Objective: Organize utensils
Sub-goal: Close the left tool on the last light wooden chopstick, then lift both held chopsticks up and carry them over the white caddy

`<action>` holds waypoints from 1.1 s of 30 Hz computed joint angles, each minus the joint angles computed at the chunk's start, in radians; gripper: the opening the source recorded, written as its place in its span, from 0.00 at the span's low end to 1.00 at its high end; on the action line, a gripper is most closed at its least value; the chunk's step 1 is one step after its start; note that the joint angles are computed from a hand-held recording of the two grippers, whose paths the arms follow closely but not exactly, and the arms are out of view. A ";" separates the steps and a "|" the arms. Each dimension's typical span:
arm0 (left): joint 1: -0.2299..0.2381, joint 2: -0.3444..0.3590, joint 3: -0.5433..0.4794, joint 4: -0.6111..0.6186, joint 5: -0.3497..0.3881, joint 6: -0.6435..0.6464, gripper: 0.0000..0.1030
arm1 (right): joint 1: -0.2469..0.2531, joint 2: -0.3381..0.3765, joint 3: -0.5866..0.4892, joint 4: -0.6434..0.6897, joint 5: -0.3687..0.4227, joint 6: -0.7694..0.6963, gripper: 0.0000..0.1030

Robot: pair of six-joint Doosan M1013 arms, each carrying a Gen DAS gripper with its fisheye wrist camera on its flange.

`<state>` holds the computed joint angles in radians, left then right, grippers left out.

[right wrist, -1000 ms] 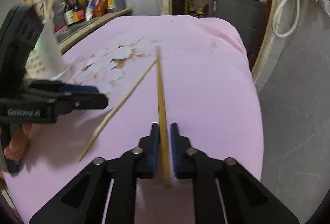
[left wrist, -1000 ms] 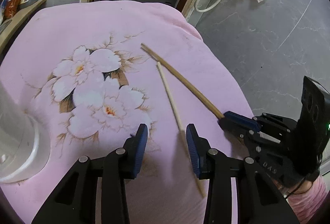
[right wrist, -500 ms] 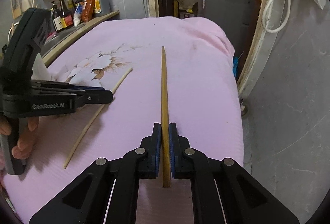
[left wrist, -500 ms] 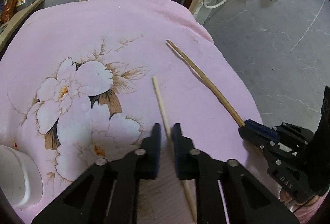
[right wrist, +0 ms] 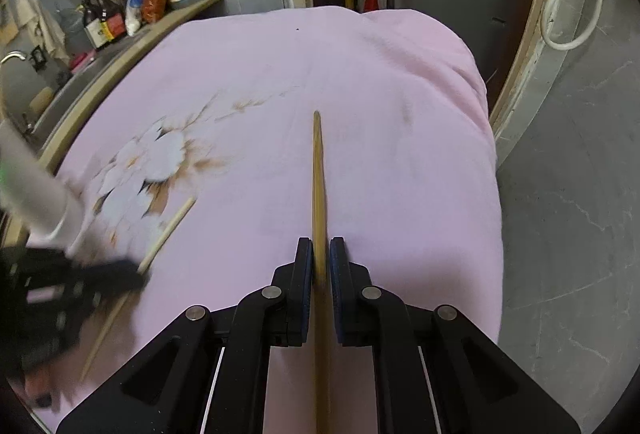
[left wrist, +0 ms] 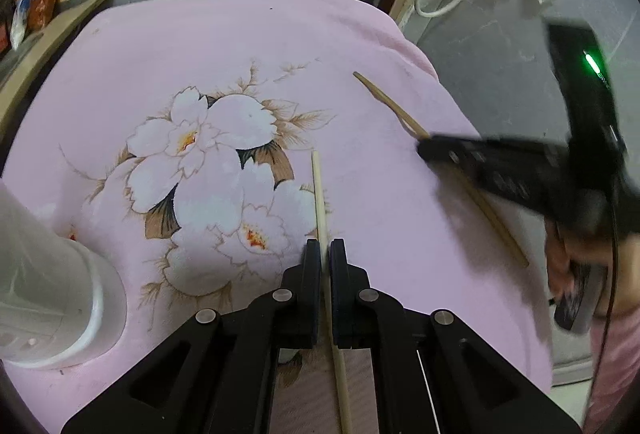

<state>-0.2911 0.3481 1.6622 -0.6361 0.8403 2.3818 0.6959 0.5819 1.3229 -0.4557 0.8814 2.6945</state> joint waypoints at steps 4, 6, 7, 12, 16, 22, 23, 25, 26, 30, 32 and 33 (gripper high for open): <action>-0.010 0.000 -0.003 0.035 -0.005 -0.023 0.04 | -0.016 0.000 -0.006 0.052 -0.013 -0.004 0.07; -0.013 0.001 -0.006 0.046 -0.004 -0.032 0.04 | -0.014 -0.006 0.007 0.040 -0.027 0.022 0.06; -0.013 0.001 -0.006 0.046 -0.005 -0.040 0.03 | -0.011 -0.009 0.015 0.028 -0.034 0.045 0.05; 0.007 -0.003 0.008 -0.040 0.006 -0.031 0.02 | 0.002 -0.044 0.076 -0.031 -0.144 0.182 0.05; 0.029 -0.031 0.046 -0.149 -0.029 0.064 0.02 | 0.042 -0.072 0.132 -0.239 -0.206 0.373 0.05; 0.069 -0.108 0.160 -0.539 -0.127 0.469 0.02 | 0.125 -0.093 0.199 -0.725 -0.156 0.770 0.05; 0.076 -0.119 0.178 -0.621 -0.128 0.545 0.02 | 0.143 -0.094 0.209 -0.816 -0.123 0.845 0.05; 0.086 -0.140 0.209 -0.767 -0.131 0.674 0.02 | 0.161 -0.088 0.208 -0.909 -0.081 0.905 0.05; 0.088 -0.146 0.219 -0.817 -0.130 0.720 0.02 | 0.172 -0.084 0.207 -0.958 -0.051 0.931 0.05; 0.084 -0.169 0.246 -1.019 -0.140 0.900 0.02 | 0.207 -0.068 0.192 -1.124 0.053 0.997 0.05; 0.096 -0.181 0.261 -1.139 -0.117 1.003 0.02 | 0.219 -0.060 0.179 -1.181 0.091 1.009 0.05; 0.100 -0.184 0.265 -1.184 -0.111 1.044 0.02 | 0.225 -0.053 0.169 -1.213 0.117 1.012 0.05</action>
